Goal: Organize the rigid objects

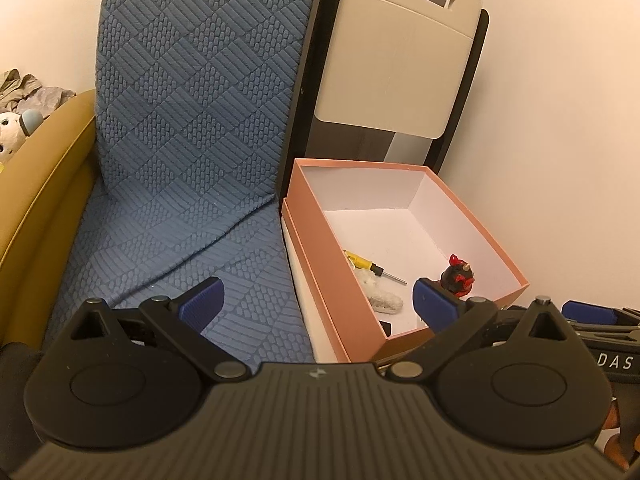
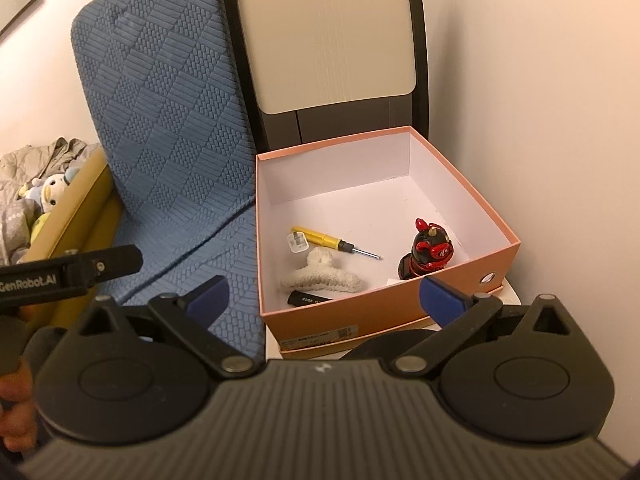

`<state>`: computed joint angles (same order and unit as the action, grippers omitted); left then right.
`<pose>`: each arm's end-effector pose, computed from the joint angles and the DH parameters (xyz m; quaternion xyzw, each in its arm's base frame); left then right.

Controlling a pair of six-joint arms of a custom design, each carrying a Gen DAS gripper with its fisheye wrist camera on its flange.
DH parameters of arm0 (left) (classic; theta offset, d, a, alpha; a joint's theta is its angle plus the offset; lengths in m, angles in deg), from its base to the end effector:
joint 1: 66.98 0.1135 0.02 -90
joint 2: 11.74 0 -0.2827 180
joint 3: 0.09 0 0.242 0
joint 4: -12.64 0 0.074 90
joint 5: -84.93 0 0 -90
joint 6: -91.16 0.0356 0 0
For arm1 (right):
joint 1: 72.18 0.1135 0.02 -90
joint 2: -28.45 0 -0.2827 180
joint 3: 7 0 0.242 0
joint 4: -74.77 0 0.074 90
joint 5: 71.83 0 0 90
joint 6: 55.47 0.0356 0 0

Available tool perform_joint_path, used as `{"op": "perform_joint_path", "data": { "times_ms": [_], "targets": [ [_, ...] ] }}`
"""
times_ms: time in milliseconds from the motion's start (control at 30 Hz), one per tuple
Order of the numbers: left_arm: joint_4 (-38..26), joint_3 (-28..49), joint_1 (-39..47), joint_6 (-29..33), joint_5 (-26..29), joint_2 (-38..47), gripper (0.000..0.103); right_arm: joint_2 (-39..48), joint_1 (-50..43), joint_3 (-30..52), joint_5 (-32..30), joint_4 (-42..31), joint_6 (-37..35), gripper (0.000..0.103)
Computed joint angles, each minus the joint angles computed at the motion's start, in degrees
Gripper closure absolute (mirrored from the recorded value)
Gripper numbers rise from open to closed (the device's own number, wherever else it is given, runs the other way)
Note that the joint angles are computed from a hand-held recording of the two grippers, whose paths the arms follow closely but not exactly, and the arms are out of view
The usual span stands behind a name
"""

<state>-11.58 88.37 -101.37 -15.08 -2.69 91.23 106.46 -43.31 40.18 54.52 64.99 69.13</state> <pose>0.3319 -0.2290 0.2598 0.1510 0.8887 -0.2019 0.3830 0.2265 0.1008 0.1992 0.1733 0.8556 -0.0322 0.4867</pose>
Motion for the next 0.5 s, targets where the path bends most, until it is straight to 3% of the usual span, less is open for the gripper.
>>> {"op": "perform_joint_path", "data": {
  "times_ms": [500],
  "targets": [
    [-0.2,0.2,-0.8,0.2,-0.9,0.0,0.001,-0.3,-0.2,-0.2,-0.3,-0.3,-0.2,0.0]
  ]
}}
